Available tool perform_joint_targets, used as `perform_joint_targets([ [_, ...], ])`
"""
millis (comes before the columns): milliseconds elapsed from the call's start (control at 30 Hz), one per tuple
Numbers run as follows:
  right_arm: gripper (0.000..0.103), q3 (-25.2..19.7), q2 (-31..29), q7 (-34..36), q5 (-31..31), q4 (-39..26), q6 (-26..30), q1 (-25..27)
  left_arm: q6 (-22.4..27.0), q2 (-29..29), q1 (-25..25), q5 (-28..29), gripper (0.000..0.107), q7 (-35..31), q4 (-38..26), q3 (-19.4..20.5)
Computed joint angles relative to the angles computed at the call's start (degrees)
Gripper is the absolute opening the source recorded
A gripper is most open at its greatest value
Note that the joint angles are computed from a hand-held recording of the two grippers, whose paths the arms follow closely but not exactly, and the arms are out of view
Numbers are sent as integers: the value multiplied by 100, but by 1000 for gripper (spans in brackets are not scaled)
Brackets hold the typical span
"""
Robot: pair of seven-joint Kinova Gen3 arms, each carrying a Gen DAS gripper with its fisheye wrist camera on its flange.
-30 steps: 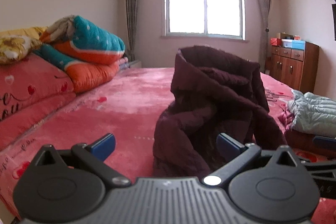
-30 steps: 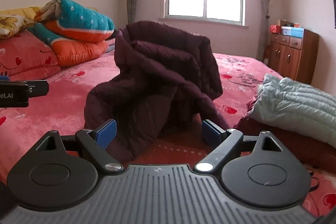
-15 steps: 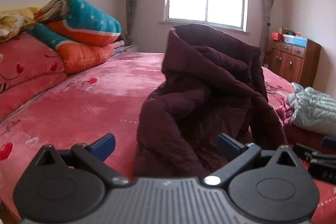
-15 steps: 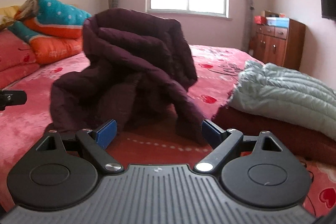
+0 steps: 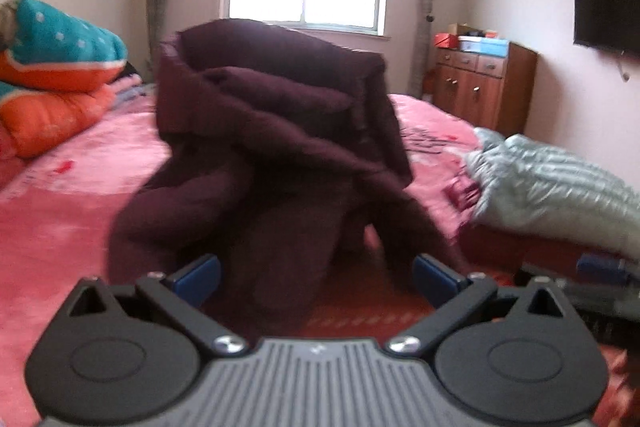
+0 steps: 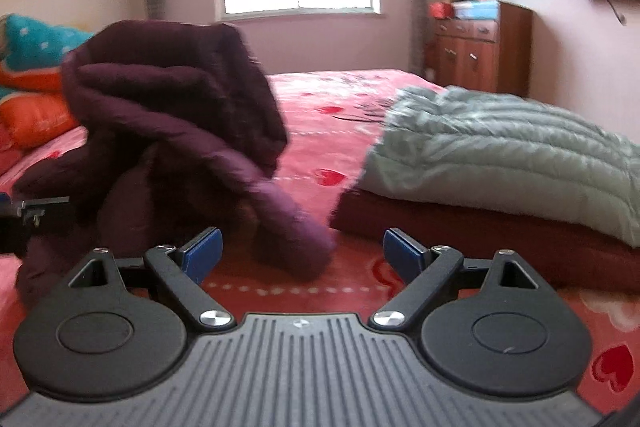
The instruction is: Fold large clothes
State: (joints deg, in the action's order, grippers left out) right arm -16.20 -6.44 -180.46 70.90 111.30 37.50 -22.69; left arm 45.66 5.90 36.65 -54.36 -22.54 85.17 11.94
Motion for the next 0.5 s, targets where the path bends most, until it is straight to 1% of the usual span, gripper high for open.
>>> perform_joint_targets([
  [67,103,154,-28,1,-192,5,-181,102,-50,265,-27,114,102,-233,-336,-17],
  [167,103,233,-51,43,-434,11,-341,252,-20,659,77,208,99,-512,-853,-188],
  [233,103,237,27,35,-512,-49,-453,329,56,906,86,421,91,-669,-1216,-315],
  [267,103,279,32,57,-522,-39,-564,382,158,1039,104,532,91,-722,-1435,-379],
  [300,103,288,33,134,-590,-42,-608,406,244,1185,136,597,90,-706,-1648,-465],
  [400,103,392,65,449,-904,-84,-908,522,287,1412,213,728,88,-638,-1958,-738],
  [500,103,389,46,765,-1210,-81,-1040,608,309,1666,223,983,83,-677,-2318,-944],
])
